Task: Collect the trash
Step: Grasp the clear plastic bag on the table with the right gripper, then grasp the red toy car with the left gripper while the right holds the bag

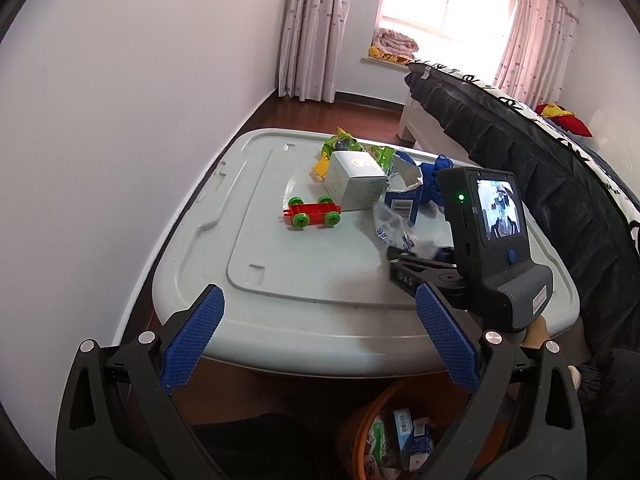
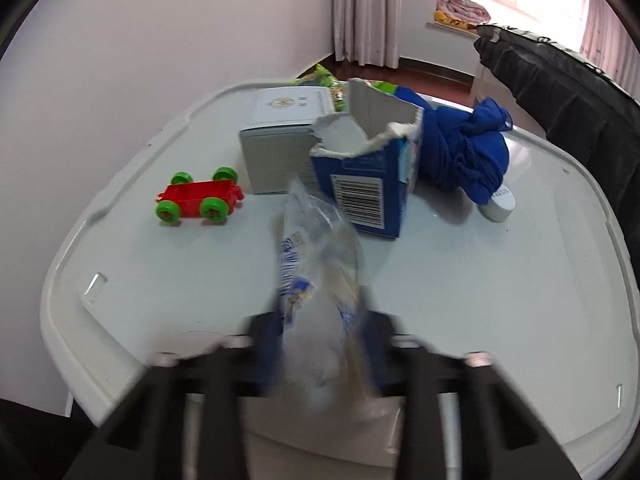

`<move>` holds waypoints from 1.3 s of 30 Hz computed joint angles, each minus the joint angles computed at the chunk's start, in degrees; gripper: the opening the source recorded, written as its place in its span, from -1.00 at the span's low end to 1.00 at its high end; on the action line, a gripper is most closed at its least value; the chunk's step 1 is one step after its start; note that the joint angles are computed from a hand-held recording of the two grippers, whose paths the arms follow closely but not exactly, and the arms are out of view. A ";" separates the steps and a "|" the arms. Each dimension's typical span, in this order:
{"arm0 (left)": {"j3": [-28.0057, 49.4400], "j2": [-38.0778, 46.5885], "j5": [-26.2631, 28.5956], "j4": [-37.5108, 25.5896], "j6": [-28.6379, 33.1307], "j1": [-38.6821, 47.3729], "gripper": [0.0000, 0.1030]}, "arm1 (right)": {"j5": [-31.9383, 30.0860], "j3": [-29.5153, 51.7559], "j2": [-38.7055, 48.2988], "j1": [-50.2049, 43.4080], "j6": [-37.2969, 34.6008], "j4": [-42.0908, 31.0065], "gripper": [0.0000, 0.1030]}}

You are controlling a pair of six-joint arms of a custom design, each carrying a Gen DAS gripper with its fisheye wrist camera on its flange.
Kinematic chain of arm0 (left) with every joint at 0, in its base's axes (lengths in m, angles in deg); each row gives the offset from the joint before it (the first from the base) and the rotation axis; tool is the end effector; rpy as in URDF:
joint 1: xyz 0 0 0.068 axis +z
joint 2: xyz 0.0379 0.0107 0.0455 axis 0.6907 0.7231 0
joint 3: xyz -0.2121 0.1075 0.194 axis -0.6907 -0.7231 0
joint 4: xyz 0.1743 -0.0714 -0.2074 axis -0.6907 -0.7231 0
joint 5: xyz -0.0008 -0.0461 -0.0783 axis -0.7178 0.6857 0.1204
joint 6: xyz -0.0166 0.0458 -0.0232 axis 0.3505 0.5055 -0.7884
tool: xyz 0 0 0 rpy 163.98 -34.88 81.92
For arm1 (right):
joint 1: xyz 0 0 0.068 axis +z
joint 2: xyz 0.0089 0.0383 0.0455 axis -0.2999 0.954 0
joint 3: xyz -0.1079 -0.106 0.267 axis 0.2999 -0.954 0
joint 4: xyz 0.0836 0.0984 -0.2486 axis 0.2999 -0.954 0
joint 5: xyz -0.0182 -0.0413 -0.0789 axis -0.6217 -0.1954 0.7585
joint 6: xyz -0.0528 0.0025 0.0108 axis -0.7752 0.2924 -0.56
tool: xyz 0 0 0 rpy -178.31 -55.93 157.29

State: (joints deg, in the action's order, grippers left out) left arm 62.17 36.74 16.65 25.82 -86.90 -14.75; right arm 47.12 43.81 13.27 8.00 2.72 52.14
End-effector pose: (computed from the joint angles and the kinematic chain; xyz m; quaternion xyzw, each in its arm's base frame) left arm 0.1553 -0.2285 0.2163 0.1595 0.8994 -0.1385 0.3827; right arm 0.2120 0.0897 0.1553 0.0585 0.9473 0.0048 0.3150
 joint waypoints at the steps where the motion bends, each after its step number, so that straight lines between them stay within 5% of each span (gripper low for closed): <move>1: 0.15 0.19 0.01 -0.14 0.01 0.02 0.82 | -0.69 0.35 -0.07 0.10 -0.08 -0.59 -0.95; 6: 0.79 1.29 0.26 -1.33 0.25 0.10 0.82 | -8.38 -1.11 -5.73 -5.36 -0.92 -4.01 -0.97; 11: 4.18 4.35 7.59 -4.05 2.20 3.88 0.82 | -13.12 -1.47 -23.87 -12.94 -6.93 -17.63 -0.97; 14: 10.48 8.89 14.83 -7.65 10.41 7.72 0.82 | -15.45 -0.07 -35.92 -18.95 -12.75 -28.46 -0.97; 19: 21.12 18.07 22.38 -10.51 31.63 14.66 0.82 | -28.27 -0.23 -48.27 -40.30 -23.50 -40.16 -0.96; 25: 32.76 31.86 27.37 -15.02 46.95 20.39 0.82 | -37.59 -2.77 -49.47 -57.20 -33.28 -43.71 -0.96; 34: 45.39 44.60 29.48 -17.61 53.94 22.32 0.82 | -39.94 -4.14 -43.58 -59.06 -30.43 -38.25 -0.96; 39: 47.10 47.68 29.81 -17.54 52.93 22.17 0.82 | -39.09 -4.59 -42.71 -57.18 -29.24 -36.82 -0.95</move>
State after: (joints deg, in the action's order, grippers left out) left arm 109.27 84.42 46.46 8.28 -33.98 7.41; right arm 8.03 39.23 -29.43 -49.18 -26.52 15.32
